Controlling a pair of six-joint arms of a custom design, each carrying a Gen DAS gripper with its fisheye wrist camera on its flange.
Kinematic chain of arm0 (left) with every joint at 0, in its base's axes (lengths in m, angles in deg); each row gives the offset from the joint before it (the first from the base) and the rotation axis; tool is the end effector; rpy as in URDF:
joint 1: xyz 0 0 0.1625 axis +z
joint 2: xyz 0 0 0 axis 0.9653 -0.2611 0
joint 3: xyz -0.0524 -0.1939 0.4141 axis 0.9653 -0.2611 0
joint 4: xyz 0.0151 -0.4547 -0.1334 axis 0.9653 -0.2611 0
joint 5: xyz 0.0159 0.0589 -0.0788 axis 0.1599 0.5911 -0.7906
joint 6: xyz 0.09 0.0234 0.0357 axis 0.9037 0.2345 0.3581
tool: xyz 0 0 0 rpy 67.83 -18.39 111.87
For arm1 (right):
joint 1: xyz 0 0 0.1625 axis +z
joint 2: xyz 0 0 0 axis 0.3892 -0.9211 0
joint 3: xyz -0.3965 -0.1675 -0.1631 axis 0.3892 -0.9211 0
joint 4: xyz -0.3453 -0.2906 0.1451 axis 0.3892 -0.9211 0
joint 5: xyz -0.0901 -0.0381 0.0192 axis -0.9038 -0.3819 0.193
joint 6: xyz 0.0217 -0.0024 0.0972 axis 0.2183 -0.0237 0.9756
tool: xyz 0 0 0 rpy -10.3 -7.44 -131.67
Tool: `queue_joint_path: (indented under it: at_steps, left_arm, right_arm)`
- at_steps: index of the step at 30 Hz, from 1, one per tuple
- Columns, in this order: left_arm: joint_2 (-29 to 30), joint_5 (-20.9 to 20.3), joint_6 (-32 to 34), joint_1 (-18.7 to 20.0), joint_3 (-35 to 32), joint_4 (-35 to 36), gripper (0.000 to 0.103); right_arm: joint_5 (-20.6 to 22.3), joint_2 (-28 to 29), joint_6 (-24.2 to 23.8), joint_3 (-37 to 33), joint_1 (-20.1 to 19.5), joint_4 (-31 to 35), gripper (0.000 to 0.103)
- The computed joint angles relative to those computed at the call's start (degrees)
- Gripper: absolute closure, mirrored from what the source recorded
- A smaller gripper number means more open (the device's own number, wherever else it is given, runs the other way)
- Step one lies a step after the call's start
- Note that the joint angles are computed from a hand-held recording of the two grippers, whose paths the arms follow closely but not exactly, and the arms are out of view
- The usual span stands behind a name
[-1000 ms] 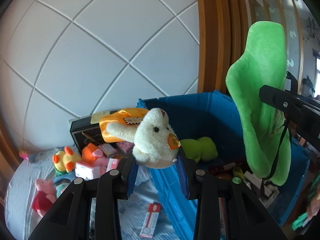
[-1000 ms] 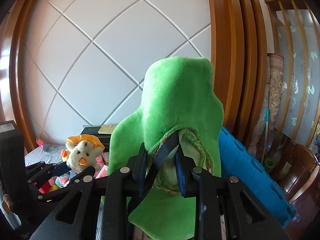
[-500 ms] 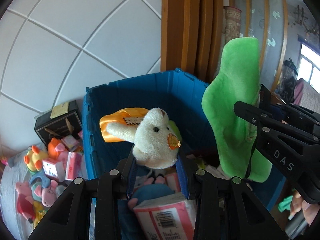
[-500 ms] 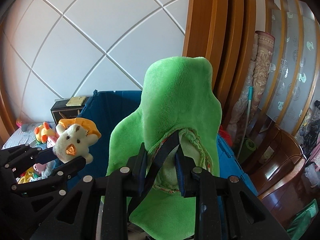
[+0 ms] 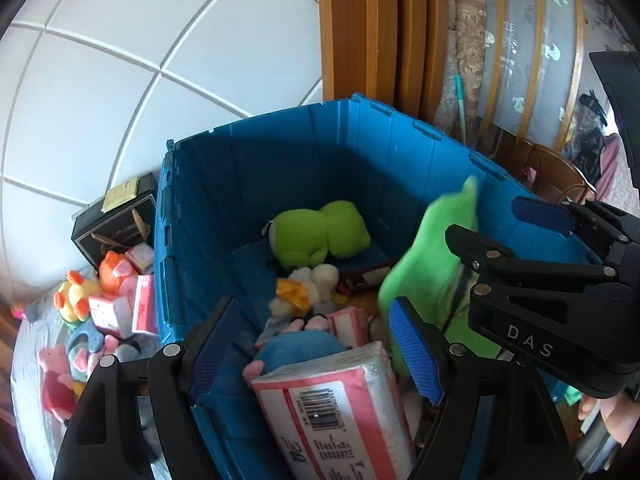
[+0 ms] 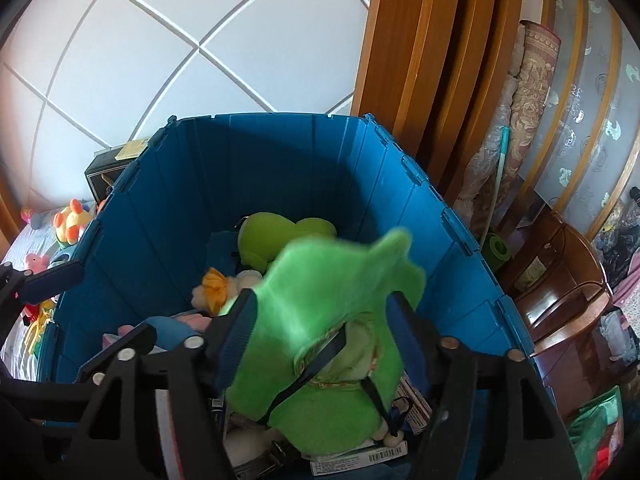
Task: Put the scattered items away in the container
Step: 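Open both grippers to drop the hat and lamb into the crate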
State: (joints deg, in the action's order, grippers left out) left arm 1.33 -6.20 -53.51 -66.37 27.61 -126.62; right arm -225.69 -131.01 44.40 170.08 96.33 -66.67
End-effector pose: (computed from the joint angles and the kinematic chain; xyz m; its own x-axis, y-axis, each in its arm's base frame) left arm -0.5424 -0.2906 0.1370 -0.6712 0.1759 -0.7201 0.5956 0.7064 -0.3825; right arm 0.2351 -0.3075 0.4496 -0.5995 -0.1162 0.7919 -0.6273 0.6827 -0.3747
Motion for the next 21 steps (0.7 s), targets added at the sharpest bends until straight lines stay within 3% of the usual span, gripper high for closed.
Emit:
queue_joint_path:
  at_steps: [9, 18, 21]
  left_arm:
    - [-1.79, -0.16, -2.76, -0.96, -0.05, 5.02, 0.023]
    - [-8.14, 0.09, -7.12, -4.47, 3.92, 9.05, 0.02]
    - [-10.94, 0.4, -9.86, -6.23, 5.47, 11.85, 0.02]
  right_arm:
    - [-1.09, -0.24, 2.65, -0.58, 2.18, 2.86, 0.024]
    - [-3.94, -1.52, 9.4, -0.18, 8.36, 5.95, 0.022]
    - [-3.76, -2.19, 11.52, 0.43, 11.09, 6.45, 0.015]
